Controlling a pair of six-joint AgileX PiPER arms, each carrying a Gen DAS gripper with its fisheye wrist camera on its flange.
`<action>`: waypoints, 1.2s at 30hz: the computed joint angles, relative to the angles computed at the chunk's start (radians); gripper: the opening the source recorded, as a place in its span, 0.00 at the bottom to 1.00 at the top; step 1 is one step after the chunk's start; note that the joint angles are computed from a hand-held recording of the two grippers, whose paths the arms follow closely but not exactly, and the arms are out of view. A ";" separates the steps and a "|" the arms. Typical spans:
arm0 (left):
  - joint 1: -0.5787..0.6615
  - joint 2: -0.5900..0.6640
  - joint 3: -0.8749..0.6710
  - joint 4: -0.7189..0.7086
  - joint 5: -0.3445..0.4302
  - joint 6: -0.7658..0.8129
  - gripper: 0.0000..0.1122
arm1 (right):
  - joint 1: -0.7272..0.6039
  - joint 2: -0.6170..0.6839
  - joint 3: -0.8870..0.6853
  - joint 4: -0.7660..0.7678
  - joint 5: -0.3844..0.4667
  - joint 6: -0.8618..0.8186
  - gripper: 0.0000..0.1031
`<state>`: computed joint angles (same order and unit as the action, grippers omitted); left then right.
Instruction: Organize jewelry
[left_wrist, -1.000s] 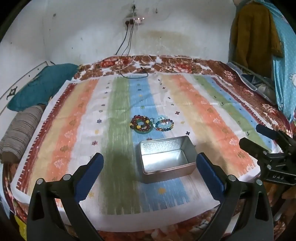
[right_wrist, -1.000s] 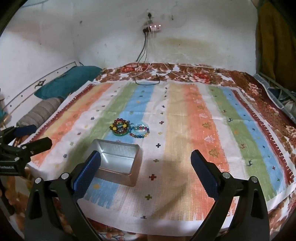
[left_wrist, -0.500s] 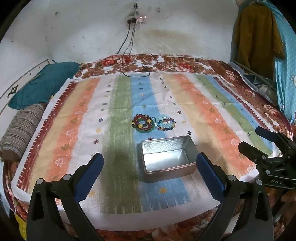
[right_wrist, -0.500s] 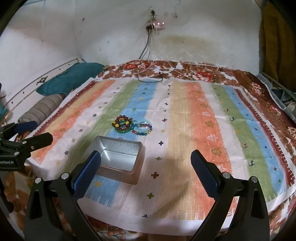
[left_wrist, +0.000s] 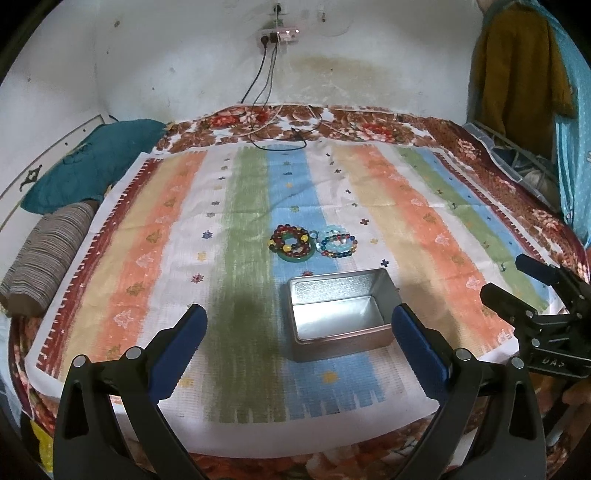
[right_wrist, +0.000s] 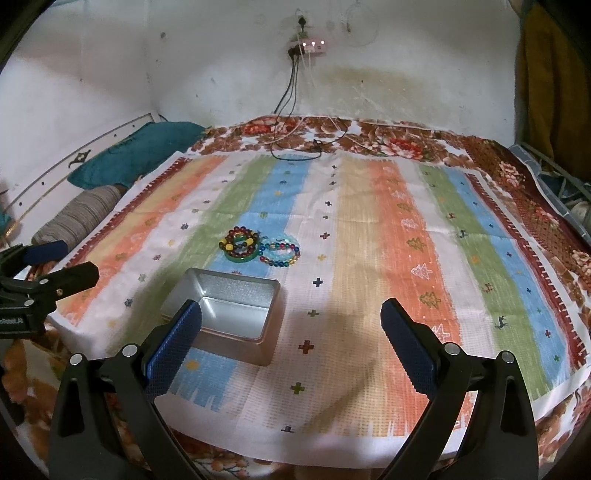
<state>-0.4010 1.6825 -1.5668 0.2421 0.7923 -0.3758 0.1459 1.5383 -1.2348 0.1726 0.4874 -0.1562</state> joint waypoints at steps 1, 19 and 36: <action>0.020 0.003 -0.003 -0.019 -0.004 0.026 0.87 | 0.000 0.000 -0.001 0.000 0.003 -0.001 0.96; -0.003 0.006 -0.010 0.013 0.015 -0.012 0.87 | 0.010 0.020 -0.016 -0.026 0.013 0.021 0.96; 0.023 0.128 -0.180 -0.012 0.103 0.044 0.87 | 0.014 0.131 -0.181 -0.067 0.103 0.046 0.96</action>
